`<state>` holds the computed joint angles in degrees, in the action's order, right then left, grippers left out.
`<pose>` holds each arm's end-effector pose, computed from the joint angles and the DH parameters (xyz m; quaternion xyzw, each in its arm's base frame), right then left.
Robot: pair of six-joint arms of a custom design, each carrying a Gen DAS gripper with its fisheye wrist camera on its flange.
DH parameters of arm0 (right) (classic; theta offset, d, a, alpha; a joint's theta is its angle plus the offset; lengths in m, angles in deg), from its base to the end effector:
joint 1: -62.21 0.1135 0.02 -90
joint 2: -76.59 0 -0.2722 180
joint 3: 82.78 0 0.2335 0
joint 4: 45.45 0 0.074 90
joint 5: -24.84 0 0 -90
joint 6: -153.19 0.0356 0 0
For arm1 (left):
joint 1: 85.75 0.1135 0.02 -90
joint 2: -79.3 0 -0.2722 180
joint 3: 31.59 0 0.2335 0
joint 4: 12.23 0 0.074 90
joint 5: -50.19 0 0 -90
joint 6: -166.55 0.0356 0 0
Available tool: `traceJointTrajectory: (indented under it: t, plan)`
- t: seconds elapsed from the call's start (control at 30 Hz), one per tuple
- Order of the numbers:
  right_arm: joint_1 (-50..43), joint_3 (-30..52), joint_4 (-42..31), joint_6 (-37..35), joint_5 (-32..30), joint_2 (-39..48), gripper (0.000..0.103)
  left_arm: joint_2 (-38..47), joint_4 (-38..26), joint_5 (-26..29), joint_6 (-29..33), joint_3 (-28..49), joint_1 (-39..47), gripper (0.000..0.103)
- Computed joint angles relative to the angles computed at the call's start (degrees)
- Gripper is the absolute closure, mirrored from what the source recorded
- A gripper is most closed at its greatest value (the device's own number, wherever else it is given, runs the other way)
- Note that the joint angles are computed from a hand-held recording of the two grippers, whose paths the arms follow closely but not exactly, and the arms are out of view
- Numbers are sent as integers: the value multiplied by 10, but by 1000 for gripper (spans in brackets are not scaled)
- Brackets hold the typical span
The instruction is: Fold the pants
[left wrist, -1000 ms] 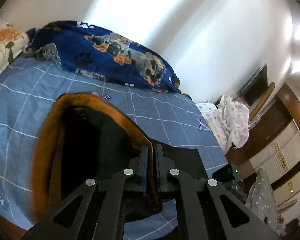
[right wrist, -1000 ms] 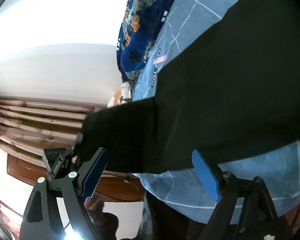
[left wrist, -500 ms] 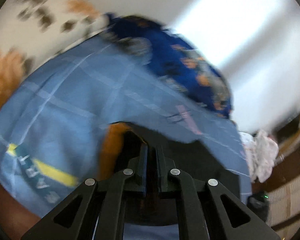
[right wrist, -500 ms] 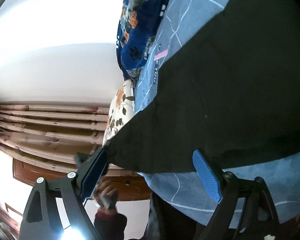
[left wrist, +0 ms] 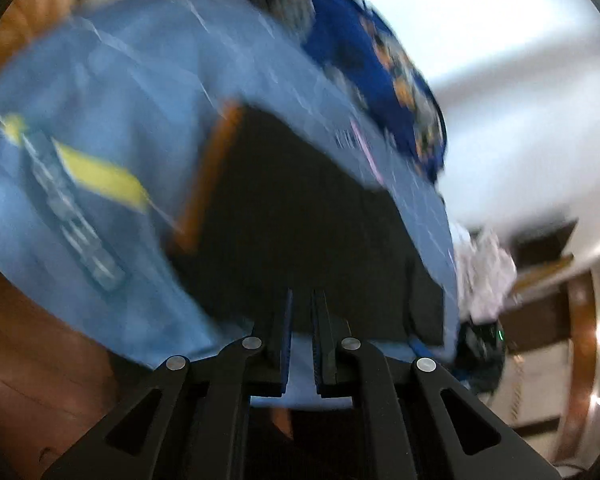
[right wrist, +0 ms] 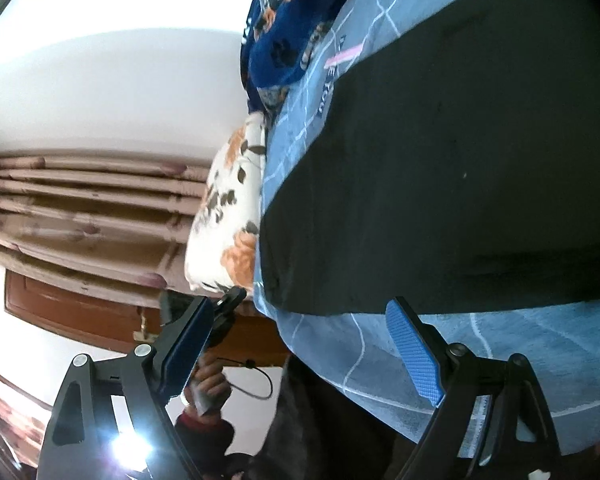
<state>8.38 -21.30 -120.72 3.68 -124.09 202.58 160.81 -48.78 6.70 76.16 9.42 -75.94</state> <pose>0.1485 -0.1515 0.0633 0.1676 0.7991 0.5513 0.1715 0.1812 0.0051 0.1351 -0.0368 0.9132 -0.3825 0.1355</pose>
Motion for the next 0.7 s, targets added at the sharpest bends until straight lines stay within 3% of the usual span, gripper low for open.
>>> traceJointTrajectory:
  t: [0.13,0.3,0.4,0.53,0.6,0.7]
  plan:
    - [0,-1,3,1,0,8,16,51,111,-4,-90,-37,-56,95]
    - [-15,12,-19,-16,2,21,16,149,210,2,-171,-42,-50,95]
    - [-18,17,-21,-16,-4,29,15,165,240,8,-191,-43,-39,91]
    - [-25,25,-29,-15,-3,45,15,120,242,-26,-237,-50,-58,90]
    - [-30,29,-37,-24,-3,51,15,94,235,-59,-236,-58,-68,85]
    - [-30,32,-38,-24,-8,56,14,156,260,-10,-227,-54,-27,84]
